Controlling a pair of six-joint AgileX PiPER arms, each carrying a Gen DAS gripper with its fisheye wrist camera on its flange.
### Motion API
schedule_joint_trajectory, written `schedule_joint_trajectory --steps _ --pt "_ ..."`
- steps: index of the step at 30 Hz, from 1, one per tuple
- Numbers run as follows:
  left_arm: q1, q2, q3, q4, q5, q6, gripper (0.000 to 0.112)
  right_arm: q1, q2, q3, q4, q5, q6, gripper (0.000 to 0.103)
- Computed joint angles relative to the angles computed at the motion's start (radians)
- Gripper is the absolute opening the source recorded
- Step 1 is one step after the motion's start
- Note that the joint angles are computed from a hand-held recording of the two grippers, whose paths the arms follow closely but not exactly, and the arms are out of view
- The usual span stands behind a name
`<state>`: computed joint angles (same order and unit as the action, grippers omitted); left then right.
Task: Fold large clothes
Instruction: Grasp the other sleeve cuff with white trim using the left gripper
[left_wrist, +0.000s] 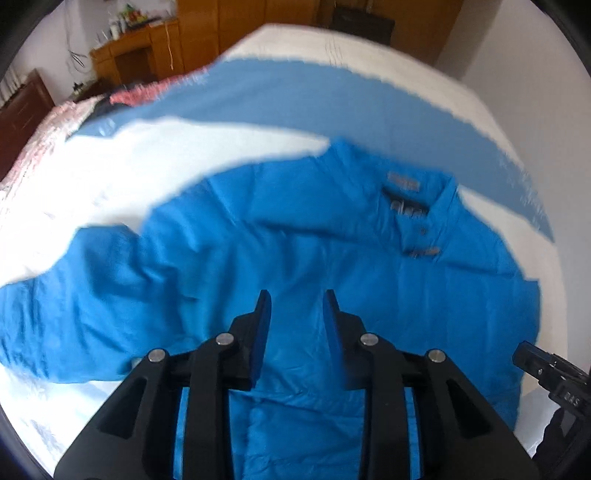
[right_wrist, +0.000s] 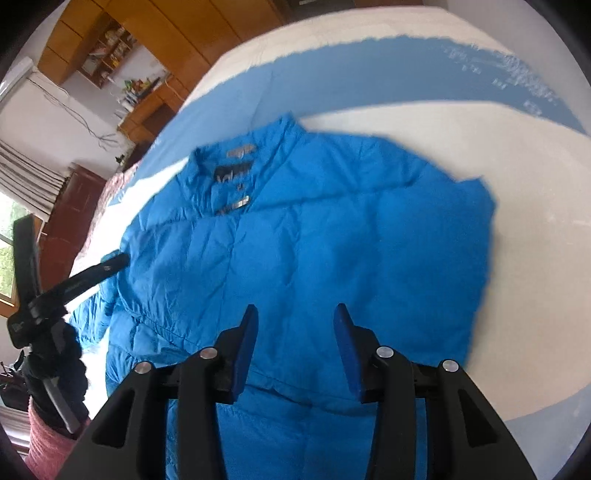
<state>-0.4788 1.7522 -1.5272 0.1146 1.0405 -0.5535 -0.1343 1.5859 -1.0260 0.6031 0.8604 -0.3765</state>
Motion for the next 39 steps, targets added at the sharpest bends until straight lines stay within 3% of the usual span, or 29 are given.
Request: schedule_joint_trajectory --steps 3,7,13,16,18,21,25,29,32,34,39 --pt "0.013 0.064 0.028 -0.019 -0.028 0.024 0.027 0.027 0.035 0.024 -0.046 -0.042 0.037 0.043" --pt "0.0 0.072 0.061 -0.004 -0.078 0.031 0.027 -0.003 0.081 0.092 0.079 -0.099 -0.067 0.042" --pt "0.018 0.088 0.047 -0.043 -0.088 0.028 0.027 0.008 0.078 0.067 0.02 -0.076 -0.001 0.04" --pt "0.06 0.006 0.072 -0.107 -0.067 0.066 0.029 -0.005 0.014 0.062 -0.004 -0.03 0.026 0.043" --pt "0.101 -0.113 0.138 -0.127 -0.09 0.092 0.043 -0.015 -0.052 0.078 -0.003 -0.019 0.014 0.048" --pt "0.184 -0.274 0.238 -0.08 -0.083 0.108 0.051 -0.015 -0.156 0.092 -0.047 0.01 0.029 0.049" --pt "0.51 -0.455 0.38 -0.062 -0.023 0.21 0.054 0.001 -0.208 0.1 -0.093 0.02 0.053 0.051" --pt "0.91 -0.502 0.467 -0.021 -0.029 0.353 0.056 0.011 -0.19 0.096 -0.127 0.014 0.086 0.052" --pt "1.197 -0.43 0.452 -0.036 -0.045 0.397 0.056 0.03 -0.16 0.088 -0.157 0.003 0.126 0.052" --pt "1.379 -0.362 0.416 -0.154 -0.052 0.522 0.055 0.051 -0.143 0.079 -0.179 -0.007 0.149 0.052" --pt "1.525 -0.212 0.337 -0.339 -0.055 0.666 0.055 0.118 -0.088 0.054 -0.251 -0.031 0.229 0.052"
